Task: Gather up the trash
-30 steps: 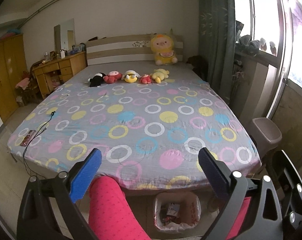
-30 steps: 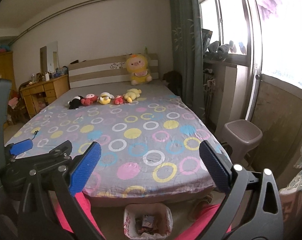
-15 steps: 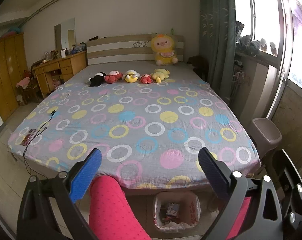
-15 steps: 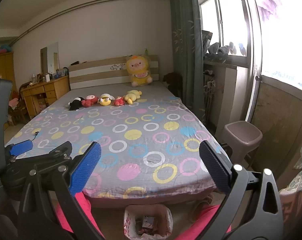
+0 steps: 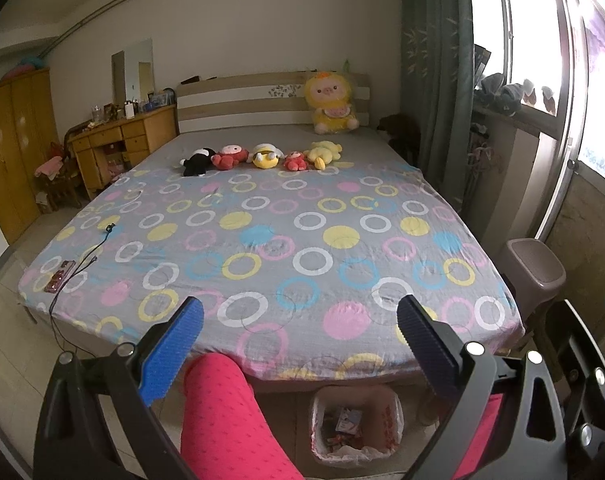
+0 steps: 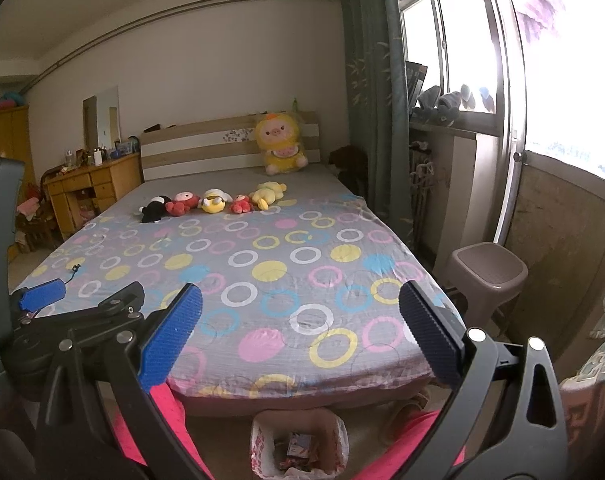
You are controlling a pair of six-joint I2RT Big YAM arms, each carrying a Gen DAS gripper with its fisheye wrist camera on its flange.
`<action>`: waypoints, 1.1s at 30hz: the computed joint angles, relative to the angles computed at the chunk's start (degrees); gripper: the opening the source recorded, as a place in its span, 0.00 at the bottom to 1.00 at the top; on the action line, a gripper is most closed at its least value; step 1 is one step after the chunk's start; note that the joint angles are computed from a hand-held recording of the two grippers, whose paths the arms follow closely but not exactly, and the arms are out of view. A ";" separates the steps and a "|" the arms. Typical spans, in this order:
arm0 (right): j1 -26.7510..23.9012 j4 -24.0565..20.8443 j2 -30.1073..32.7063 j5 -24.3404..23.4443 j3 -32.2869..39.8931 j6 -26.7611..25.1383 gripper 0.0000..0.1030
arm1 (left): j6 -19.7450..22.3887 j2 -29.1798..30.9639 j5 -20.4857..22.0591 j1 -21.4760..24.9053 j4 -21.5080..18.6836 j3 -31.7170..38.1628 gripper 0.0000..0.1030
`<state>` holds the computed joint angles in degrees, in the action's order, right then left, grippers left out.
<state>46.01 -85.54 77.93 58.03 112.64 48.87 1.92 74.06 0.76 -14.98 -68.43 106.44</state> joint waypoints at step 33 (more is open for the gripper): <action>-0.09 0.54 0.50 -0.72 0.70 -0.61 0.94 | 0.20 -0.23 -0.33 0.32 -0.11 0.27 0.92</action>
